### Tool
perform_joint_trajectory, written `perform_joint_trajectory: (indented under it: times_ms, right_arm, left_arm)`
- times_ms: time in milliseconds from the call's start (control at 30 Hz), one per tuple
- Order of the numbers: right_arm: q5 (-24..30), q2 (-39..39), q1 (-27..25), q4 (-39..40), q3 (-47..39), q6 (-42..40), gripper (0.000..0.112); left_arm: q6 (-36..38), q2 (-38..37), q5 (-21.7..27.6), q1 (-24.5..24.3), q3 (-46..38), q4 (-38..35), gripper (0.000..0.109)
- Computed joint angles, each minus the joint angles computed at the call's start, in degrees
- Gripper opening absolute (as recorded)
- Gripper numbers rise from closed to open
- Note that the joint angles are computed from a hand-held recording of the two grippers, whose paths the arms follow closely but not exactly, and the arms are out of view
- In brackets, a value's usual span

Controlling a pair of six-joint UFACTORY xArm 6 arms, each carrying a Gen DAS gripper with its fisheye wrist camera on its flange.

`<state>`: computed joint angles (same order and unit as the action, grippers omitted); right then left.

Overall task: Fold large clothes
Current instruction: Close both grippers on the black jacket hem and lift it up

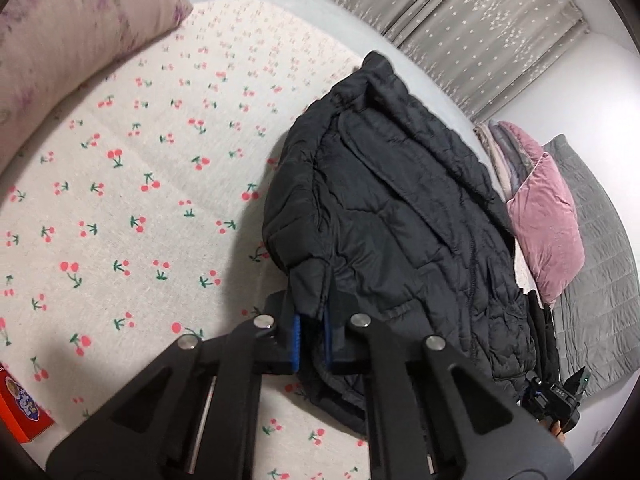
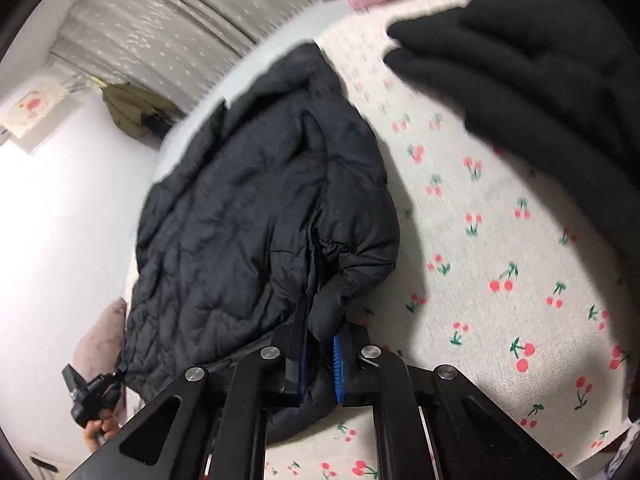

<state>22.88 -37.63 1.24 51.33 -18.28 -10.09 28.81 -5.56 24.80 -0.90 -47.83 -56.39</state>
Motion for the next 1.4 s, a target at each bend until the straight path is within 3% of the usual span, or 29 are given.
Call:
perform_joint_trajectory:
  times_ms: [133,233,367,567,733,800,900,967,1133,1300,1333,1400]
  right_arm:
    - [-3.4,-4.2,1.0,5.6,1.8,-3.1,0.007]
    - [-2.6,-10.3,0.6,14.0,4.2,-9.0,0.006]
    - [-2.7,-20.8,1.5,11.9,8.7,-5.3,0.005]
    - [5.8,-36.2,-3.4,7.6,15.0,1.3,0.005]
    - [14.9,-46.3,-11.6,9.1,16.4,1.9,0.004]
    - [16.3,-48.3,-12.4,7.4,16.0,2.6,0.004]
    - [15.6,-47.3,-10.8,4.3,15.7,3.8,0.004]
    - [16.8,-46.4,-11.7,7.1,16.1,2.3,0.003]
    - [29.3,-52.3,-24.6,13.3,15.5,-2.1,0.003]
    - [51.2,-57.6,-48.5,24.1,11.7,-7.5,0.003]
    - [51.9,-57.2,-49.6,25.1,10.8,-8.3,0.003]
    - [47.0,-55.3,-44.6,25.4,9.1,-8.9,0.003]
  left_arm:
    - [2.1,-3.9,-0.4,-0.1,3.1,-2.3,0.009]
    - [2.3,-8.7,-3.7,-1.1,7.4,-1.9,0.009]
    - [4.0,-17.3,-5.9,-1.9,13.7,-3.5,0.009]
    - [2.9,-28.5,-4.8,-1.4,20.5,-2.6,0.009]
    - [0.5,-34.5,-3.2,-1.4,22.7,0.0,0.008]
    - [-1.5,-36.6,-4.5,-2.7,24.0,1.9,0.008]
    - [-1.1,-36.9,-1.9,-2.5,24.1,1.0,0.008]
    - [-1.1,-37.5,-1.4,-1.9,24.4,0.7,0.008]
    - [-1.5,-44.9,2.1,0.8,26.1,-0.1,0.007]
    - [-1.1,-50.5,5.4,2.9,24.5,-2.4,0.007]
    - [-0.8,-50.7,5.5,2.8,23.9,-3.1,0.007]
    - [0.2,-48.9,4.6,1.8,21.3,-5.0,0.007]
